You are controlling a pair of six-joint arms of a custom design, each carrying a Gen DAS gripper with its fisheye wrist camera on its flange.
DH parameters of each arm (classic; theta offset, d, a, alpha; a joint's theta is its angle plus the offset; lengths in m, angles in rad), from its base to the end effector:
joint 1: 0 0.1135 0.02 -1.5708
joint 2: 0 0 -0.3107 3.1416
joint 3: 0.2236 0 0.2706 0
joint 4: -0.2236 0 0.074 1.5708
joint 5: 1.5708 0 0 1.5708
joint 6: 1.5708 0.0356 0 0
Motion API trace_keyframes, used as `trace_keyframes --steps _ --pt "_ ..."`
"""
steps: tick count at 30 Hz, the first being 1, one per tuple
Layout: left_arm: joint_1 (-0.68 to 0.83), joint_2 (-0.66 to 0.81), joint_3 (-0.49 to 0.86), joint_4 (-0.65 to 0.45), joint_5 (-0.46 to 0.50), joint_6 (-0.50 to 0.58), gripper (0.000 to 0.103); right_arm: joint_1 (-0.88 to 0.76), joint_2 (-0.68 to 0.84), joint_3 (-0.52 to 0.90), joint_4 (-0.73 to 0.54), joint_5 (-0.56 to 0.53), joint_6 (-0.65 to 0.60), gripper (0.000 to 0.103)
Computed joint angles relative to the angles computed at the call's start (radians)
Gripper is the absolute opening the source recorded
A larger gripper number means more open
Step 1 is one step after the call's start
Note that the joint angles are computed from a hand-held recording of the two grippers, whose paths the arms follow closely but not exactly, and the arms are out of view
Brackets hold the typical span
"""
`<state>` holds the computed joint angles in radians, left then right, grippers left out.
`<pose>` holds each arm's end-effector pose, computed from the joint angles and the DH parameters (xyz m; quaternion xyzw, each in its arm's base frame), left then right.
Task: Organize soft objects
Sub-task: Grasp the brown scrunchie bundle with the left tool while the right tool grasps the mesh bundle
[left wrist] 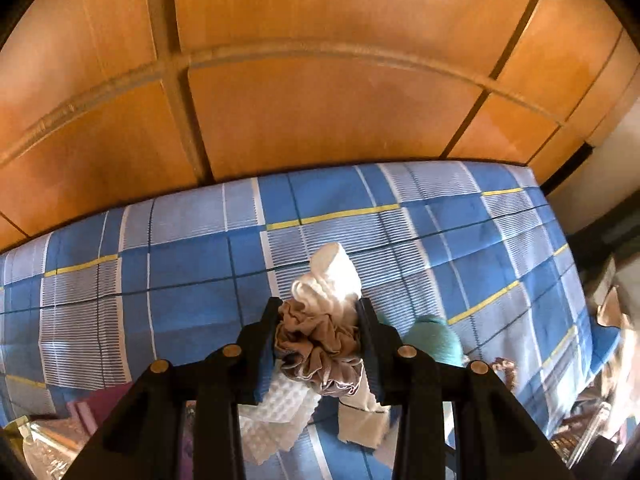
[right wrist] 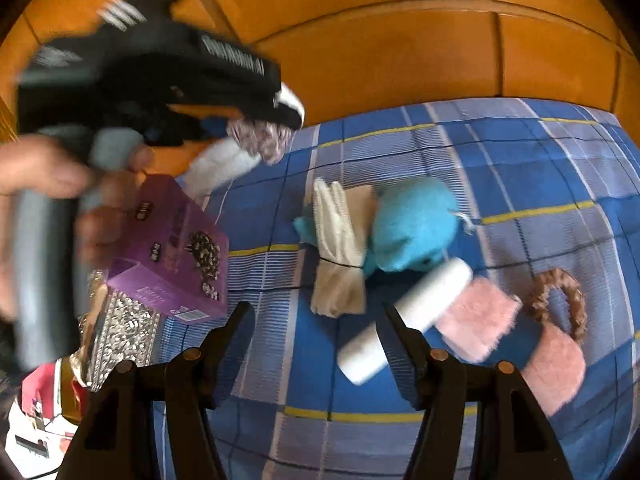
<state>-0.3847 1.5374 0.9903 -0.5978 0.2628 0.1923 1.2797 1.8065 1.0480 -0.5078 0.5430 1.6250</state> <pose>0.2848 -0.1253 0.2393 0.3022 0.9211 -0.1476 0.1963 0.1200 0.3364 0.1780 0.2037 0.9311 0.1138 0.2805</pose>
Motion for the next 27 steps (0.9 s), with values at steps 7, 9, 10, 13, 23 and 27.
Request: trace_keyframes --steps 7,9,10,13,23,27 --pt "0.012 -0.02 0.009 -0.073 0.064 0.035 0.037 -0.115 0.135 0.085 -0.016 -0.08 -0.095 0.048" --pt "0.016 0.0 0.013 -0.09 0.091 0.043 0.037 -0.111 0.147 0.093 -0.012 -0.06 -0.106 0.046" --pt "0.018 0.0 0.012 -0.093 0.097 0.043 0.037 -0.109 0.16 0.107 -0.037 -0.051 -0.107 0.039" --pt "0.053 -0.005 0.023 -0.101 0.147 0.021 0.037 -0.106 0.16 0.099 -0.045 -0.038 -0.107 0.022" --pt "0.399 -0.024 0.223 -0.212 0.311 0.071 0.037 -0.119 0.119 0.015 0.063 -0.059 -0.116 0.015" --pt "0.554 0.021 0.287 -0.237 0.323 0.127 0.037 -0.106 0.106 0.004 0.068 -0.05 -0.1 0.019"
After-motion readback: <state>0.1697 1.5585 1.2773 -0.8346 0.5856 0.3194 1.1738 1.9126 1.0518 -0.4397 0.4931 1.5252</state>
